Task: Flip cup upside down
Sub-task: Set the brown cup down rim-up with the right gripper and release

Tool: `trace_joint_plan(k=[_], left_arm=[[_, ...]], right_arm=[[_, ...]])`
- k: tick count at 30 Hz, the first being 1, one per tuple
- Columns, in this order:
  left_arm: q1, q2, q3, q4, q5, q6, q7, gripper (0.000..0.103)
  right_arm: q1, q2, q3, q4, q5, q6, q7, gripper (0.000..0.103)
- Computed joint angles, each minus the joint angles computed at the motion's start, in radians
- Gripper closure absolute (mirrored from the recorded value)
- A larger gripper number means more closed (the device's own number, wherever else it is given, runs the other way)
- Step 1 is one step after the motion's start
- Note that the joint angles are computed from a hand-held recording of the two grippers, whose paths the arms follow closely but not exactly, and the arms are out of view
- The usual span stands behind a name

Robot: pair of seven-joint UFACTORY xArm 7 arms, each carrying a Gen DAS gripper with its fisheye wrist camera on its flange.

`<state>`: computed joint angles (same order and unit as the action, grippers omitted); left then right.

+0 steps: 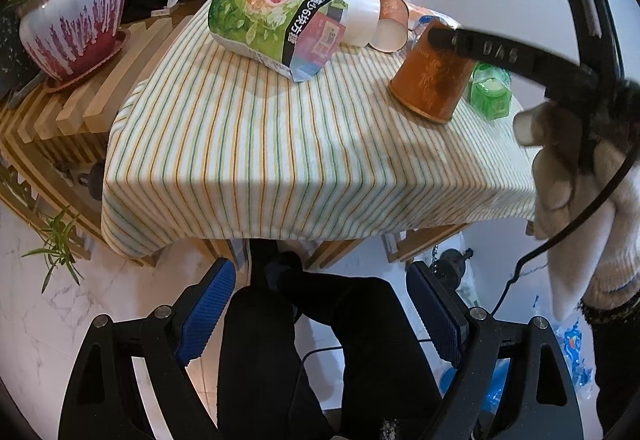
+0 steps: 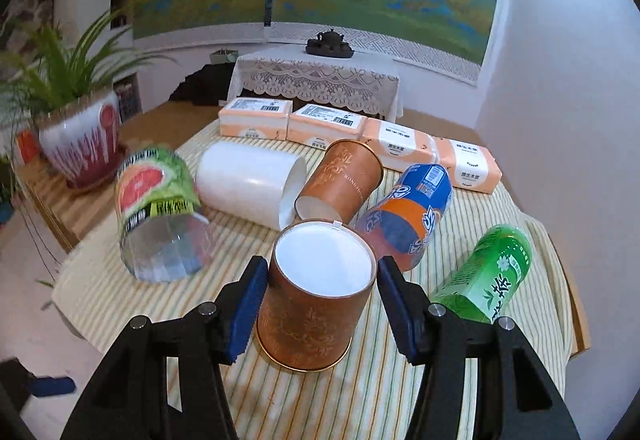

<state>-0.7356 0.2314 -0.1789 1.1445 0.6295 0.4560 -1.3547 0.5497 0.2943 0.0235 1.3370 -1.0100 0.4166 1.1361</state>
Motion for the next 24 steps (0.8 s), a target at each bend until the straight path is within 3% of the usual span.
trace_joint_plan(k=[12, 19, 24], left_arm=[[-0.021, 0.002, 0.004, 0.032, 0.054, 0.035, -0.029, 0.013], [-0.034, -0.009, 0.0, 0.057, 0.119, 0.079, -0.064, 0.013], [-0.034, -0.021, -0.009, 0.065, 0.156, 0.097, -0.093, 0.013]], right_arm=[[0.013, -0.018, 0.013, -0.035, -0.145, 0.023, 0.084, 0.049], [-0.016, -0.084, 0.019, -0.1, -0.219, -0.043, 0.195, 0.03], [-0.059, -0.168, 0.054, -0.181, -0.289, -0.076, 0.293, 0.028]])
